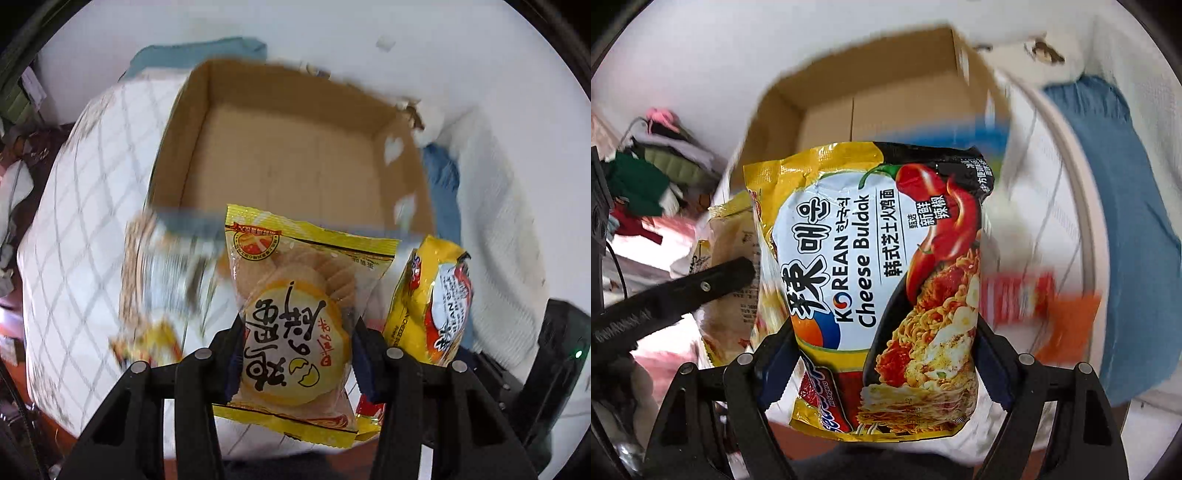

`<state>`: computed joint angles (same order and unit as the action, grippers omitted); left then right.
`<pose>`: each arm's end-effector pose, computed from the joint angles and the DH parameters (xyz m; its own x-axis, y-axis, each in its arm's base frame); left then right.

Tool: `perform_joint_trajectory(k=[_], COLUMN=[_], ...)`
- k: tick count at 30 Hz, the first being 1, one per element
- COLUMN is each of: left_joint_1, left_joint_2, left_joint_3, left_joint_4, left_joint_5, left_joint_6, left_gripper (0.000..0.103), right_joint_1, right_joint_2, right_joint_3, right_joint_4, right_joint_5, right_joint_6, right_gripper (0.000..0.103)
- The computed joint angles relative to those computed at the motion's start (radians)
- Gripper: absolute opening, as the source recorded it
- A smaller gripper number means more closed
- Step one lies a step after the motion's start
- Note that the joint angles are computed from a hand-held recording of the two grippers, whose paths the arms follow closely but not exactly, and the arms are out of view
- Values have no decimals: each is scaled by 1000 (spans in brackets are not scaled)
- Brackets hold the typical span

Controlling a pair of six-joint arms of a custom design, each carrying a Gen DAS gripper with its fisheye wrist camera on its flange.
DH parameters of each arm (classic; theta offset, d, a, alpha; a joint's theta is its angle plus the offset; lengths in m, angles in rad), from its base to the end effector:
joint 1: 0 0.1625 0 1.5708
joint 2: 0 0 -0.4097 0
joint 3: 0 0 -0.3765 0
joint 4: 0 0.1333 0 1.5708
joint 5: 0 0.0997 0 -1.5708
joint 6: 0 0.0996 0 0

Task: Organize snacks
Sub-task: 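Carry both packets into the cardboard box and open both tools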

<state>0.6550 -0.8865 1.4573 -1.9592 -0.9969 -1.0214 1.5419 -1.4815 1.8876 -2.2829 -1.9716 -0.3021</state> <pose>-0.4082 -0.5498 0.1762 -0.8915 -0.1318 -0.4335 0.0376 0.9320 -0.3606 0.0798 -0.5076 0.3644 -0.8836 -0.1460 0.4448 -0.2465 0.9529 -0.1769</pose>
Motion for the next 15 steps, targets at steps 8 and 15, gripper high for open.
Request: perform_joint_trajectory(k=[8,15], left_joint_1=[148,277], left_joint_2=[324,597], left_joint_3=[-553,-1036], left_joint_4=[150,442], left_joint_5=[56,-5], left_joint_6=[137,117], left_gripper=[46,46], right_joint_1=[64,85], right_joint_2=[267,627], right_joint_3=[-419,-809], right_joint_4=[118,257], right_joint_5=[-12,-126], right_joint_6=[31,76], right_gripper=[86,86])
